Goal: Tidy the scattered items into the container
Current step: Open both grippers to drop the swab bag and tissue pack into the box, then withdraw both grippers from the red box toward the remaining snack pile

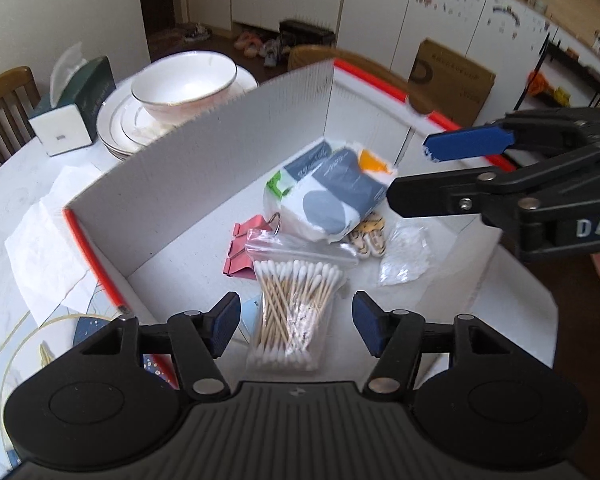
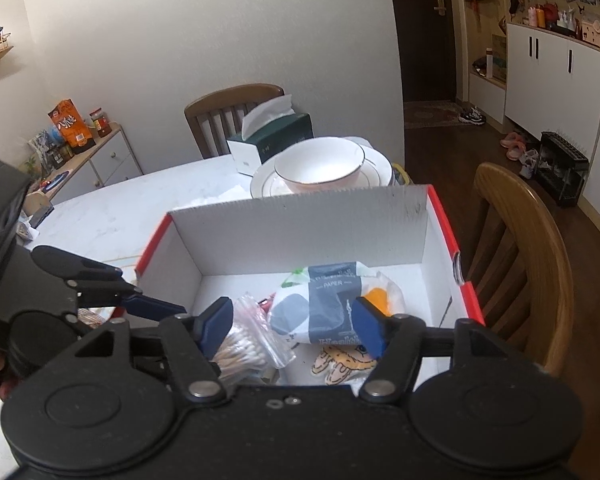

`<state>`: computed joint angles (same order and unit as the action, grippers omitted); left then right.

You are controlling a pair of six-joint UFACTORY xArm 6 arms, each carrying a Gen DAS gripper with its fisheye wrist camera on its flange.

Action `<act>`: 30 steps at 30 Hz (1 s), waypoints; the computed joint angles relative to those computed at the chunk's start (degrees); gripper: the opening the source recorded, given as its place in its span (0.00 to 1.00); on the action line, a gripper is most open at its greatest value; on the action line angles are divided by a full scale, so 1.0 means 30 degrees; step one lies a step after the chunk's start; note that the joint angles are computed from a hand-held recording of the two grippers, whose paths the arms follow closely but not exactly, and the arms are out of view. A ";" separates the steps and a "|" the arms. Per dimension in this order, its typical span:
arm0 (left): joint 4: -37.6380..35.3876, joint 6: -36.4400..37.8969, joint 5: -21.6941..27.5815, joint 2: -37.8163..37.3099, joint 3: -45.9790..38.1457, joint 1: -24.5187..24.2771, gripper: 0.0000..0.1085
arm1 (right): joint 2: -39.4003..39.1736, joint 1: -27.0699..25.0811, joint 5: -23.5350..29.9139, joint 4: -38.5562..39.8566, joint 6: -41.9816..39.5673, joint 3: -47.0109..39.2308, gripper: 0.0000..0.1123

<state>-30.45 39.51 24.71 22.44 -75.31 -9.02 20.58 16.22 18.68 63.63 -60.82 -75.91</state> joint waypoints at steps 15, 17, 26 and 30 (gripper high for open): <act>-0.7843 0.6655 -0.2205 -0.4800 0.4984 0.0664 0.62 | -0.2206 0.1774 -0.1536 0.1147 -0.0588 0.2067 0.68; -0.8808 0.7828 -0.2140 -0.5519 0.5644 0.1022 0.62 | -0.2487 0.2311 -0.2054 0.1246 -0.0512 0.2374 0.69; -1.1174 1.1278 -0.1265 -0.8003 0.8127 0.3344 0.65 | -0.2854 0.4780 -0.3983 -0.0397 0.2536 0.3192 0.73; -1.2021 1.2879 -0.0559 -0.8873 0.8884 0.4631 0.73 | -0.2887 0.5901 -0.4877 -0.1382 0.4168 0.3508 0.77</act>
